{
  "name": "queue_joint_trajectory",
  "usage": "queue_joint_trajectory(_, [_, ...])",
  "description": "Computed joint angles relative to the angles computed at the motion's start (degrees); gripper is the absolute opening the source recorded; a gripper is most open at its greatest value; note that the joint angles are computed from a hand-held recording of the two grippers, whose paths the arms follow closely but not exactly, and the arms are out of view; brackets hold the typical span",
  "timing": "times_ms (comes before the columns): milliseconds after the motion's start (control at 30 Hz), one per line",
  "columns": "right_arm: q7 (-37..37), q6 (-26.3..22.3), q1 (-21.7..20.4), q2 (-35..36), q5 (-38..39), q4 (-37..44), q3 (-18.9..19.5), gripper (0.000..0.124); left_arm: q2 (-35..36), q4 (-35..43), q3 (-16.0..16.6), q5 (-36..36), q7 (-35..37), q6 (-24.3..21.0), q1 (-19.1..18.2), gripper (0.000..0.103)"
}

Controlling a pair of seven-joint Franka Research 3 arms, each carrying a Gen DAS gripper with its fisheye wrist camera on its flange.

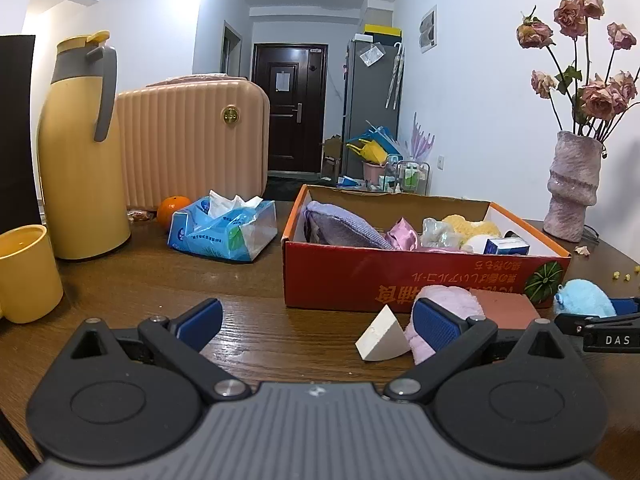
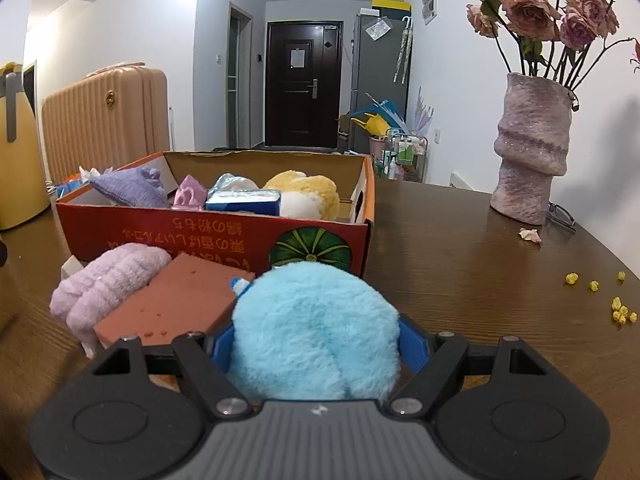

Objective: Organize soft objects
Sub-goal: 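Grasp the white triangular sponge with the left gripper while the right holds the ball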

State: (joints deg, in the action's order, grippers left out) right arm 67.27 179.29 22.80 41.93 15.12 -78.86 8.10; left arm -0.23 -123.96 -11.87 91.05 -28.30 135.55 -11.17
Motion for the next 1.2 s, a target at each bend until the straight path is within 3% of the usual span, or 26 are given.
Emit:
queue_joint_trajectory(467, [2.3,2.2,0.9,-1.0,0.1,-2.0,-1.4,0.079,1.2,0.8,1.5,0.3,2.6,5.7,2.0,0.103])
queue_joint_trajectory(833, [2.8,2.2,0.9,-0.8,0.0,-1.8,-1.5,0.079,7.7,7.2,3.2,-3.9,11.0,9.1,1.9,0.103])
queue_joint_trajectory(967, [2.9,2.2,0.9,-0.9,-0.1,-1.8,-1.4,0.079,9.5,9.0,4.4,-5.0,11.6,12.1,2.0,0.103])
queue_joint_trajectory(1200, [4.0,1.5,1.9,-0.7,-0.3,-1.4,-2.9,0.079,12.0,11.8,5.7,-5.7,13.3,13.3,1.2,0.103])
